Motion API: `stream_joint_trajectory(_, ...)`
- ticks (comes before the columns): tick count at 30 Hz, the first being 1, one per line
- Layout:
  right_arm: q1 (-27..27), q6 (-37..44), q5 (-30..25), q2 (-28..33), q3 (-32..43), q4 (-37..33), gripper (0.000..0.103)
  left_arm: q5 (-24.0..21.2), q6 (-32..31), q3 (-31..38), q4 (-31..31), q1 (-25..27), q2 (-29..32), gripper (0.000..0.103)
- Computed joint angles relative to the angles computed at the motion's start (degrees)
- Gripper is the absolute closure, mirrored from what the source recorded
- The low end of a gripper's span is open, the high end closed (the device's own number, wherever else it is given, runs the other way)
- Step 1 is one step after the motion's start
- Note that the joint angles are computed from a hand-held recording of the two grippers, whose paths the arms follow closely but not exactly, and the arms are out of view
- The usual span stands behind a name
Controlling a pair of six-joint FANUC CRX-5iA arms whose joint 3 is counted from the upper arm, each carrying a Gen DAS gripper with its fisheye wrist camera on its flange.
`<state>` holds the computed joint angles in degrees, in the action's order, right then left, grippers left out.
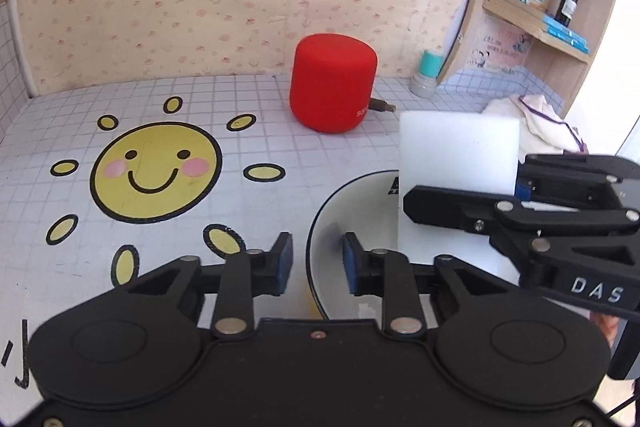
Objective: Clean bowl
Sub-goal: 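Sweep the sponge along the bowl wall near the printed rim with the right gripper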
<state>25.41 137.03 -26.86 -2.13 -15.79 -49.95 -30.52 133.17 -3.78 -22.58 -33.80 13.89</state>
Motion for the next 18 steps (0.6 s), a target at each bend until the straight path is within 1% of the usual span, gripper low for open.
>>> stream_joint_trajectory(3, 0.5, -0.5, 0.8, -0.2, -0.3, 0.9, 0.081, 0.8, 3.2, -0.2, -2.6, -0.8, -0.2, 0.084)
stream_joint_trajectory(5, 0.4, -0.5, 0.5, 0.0, -0.1, 1.1, 0.081, 0.1, 5.5, 0.1, -4.1, -1.4, -0.2, 0.085)
stream_joint_trajectory(9, 1.6, -2.1, 1.7, -0.1, -0.5, 3.6, 0.080, -0.8, 7.9, 0.2, -4.3, -1.6, -0.5, 0.087)
stream_joint_trajectory(12, 2.5, -4.1, 2.4, -0.4, -1.1, 6.4, 0.079, -2.6, 9.5, 1.0, -4.7, -2.0, -0.2, 0.087)
stream_joint_trajectory(16, 1.7, -3.3, 1.1, -1.0, -1.2, 5.5, 0.069, -5.4, 13.1, 2.5, -7.4, -3.5, 0.3, 0.087)
stream_joint_trajectory(18, 1.4, -2.9, 1.0, -1.3, -1.5, 5.2, 0.069, -6.8, 15.2, 3.1, -8.2, -4.1, 0.6, 0.087)
